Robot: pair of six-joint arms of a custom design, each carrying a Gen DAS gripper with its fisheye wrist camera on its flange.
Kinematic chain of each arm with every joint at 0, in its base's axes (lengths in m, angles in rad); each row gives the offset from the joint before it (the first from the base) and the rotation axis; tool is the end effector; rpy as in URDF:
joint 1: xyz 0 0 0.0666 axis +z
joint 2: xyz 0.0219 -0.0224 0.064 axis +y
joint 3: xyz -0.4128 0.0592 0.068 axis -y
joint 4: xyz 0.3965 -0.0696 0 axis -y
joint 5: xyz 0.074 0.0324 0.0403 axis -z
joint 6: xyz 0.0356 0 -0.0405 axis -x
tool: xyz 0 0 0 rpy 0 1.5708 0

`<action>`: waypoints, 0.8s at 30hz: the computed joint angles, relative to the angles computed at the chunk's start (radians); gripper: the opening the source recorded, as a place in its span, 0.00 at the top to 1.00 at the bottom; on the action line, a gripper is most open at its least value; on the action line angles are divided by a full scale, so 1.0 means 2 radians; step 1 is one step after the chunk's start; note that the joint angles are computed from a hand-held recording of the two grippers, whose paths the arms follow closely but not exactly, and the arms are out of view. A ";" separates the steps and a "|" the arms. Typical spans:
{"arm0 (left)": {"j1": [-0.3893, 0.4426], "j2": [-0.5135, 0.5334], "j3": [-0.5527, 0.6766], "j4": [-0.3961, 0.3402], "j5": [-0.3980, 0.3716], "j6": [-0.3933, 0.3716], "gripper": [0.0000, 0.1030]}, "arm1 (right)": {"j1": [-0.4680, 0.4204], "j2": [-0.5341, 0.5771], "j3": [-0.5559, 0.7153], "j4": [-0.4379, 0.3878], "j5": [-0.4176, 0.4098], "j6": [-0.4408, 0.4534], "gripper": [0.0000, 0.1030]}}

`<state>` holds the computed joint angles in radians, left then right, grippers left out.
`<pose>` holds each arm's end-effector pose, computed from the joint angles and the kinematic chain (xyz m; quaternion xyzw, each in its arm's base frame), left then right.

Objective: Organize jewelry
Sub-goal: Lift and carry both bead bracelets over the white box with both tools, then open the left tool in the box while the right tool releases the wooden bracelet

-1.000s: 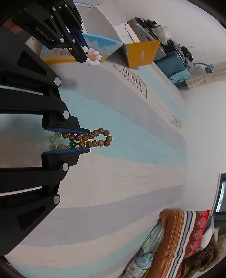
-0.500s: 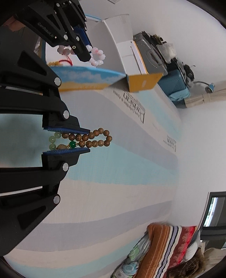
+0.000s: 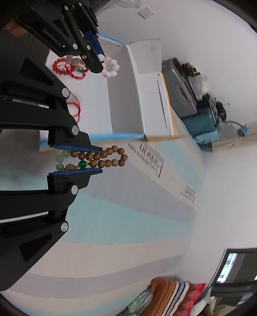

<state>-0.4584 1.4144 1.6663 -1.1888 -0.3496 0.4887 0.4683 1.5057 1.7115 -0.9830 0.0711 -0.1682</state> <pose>0.4287 -0.1984 0.5611 -0.0684 0.9348 0.0071 0.3485 0.4733 0.2361 0.5510 -0.1242 0.9134 0.0897 0.3771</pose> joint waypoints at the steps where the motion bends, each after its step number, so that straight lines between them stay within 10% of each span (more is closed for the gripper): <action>1: 0.005 -0.004 -0.004 -0.001 0.000 0.001 0.80 | 0.005 0.002 0.003 -0.001 0.001 -0.001 0.86; 24: 0.093 -0.039 -0.099 -0.003 0.037 0.012 0.80 | 0.087 0.089 0.050 -0.040 0.010 -0.014 0.86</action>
